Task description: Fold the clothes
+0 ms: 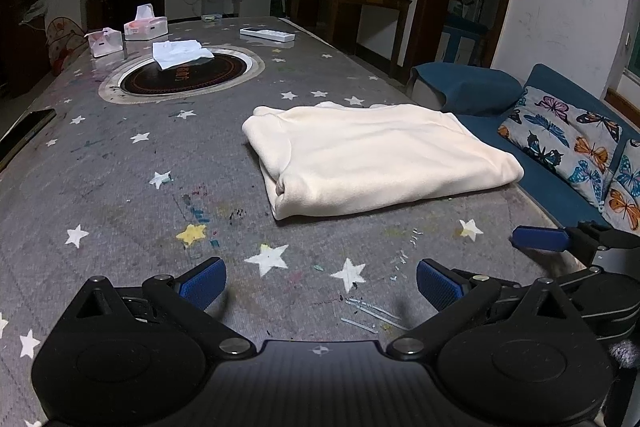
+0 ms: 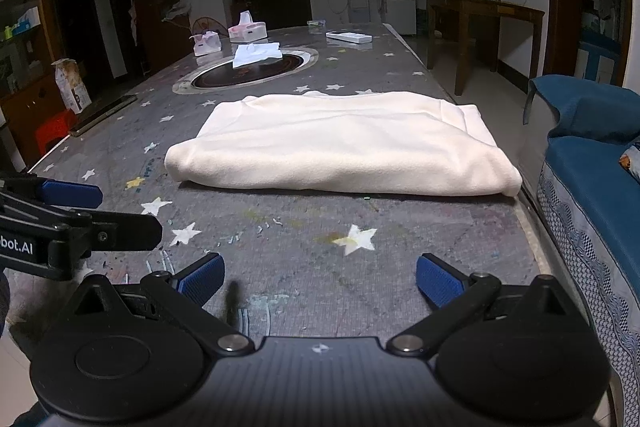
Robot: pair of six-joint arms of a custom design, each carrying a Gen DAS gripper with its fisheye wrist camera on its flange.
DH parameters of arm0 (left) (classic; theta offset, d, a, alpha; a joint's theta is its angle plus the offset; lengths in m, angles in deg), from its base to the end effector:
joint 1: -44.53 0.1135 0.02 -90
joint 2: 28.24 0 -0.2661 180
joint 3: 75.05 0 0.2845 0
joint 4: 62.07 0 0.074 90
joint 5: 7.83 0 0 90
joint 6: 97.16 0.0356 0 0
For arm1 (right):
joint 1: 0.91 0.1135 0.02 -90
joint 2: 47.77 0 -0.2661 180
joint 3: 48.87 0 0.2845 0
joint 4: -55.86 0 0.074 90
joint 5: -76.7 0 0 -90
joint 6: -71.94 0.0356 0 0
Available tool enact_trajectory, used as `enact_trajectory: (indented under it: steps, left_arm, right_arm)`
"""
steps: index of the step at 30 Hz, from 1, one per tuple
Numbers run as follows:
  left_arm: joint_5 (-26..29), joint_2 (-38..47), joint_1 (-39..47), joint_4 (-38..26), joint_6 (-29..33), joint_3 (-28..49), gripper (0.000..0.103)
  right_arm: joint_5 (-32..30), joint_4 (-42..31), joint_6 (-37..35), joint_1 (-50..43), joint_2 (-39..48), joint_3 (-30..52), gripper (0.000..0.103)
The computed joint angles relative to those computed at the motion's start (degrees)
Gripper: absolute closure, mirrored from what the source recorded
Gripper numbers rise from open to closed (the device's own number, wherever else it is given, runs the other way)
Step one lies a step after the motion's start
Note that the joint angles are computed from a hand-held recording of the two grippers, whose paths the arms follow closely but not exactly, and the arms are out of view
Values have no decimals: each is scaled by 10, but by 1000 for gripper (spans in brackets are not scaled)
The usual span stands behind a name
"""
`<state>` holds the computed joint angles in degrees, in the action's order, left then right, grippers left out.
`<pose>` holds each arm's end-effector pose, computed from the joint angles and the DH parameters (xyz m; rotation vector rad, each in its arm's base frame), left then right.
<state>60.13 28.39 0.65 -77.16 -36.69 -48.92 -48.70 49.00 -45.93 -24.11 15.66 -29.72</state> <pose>0.1488 -0.1246 0.1149 0.1057 2.3004 -0.2017 0.1637 -0.0477 0.0727 -0.3467 2.2505 0.3075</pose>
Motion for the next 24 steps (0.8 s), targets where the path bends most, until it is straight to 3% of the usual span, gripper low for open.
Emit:
enact_trajectory:
  steps: [24]
  left_arm:
    - [31, 50, 38, 33, 31, 23, 0]
  right_arm:
    - [12, 42, 17, 25, 54, 20, 0]
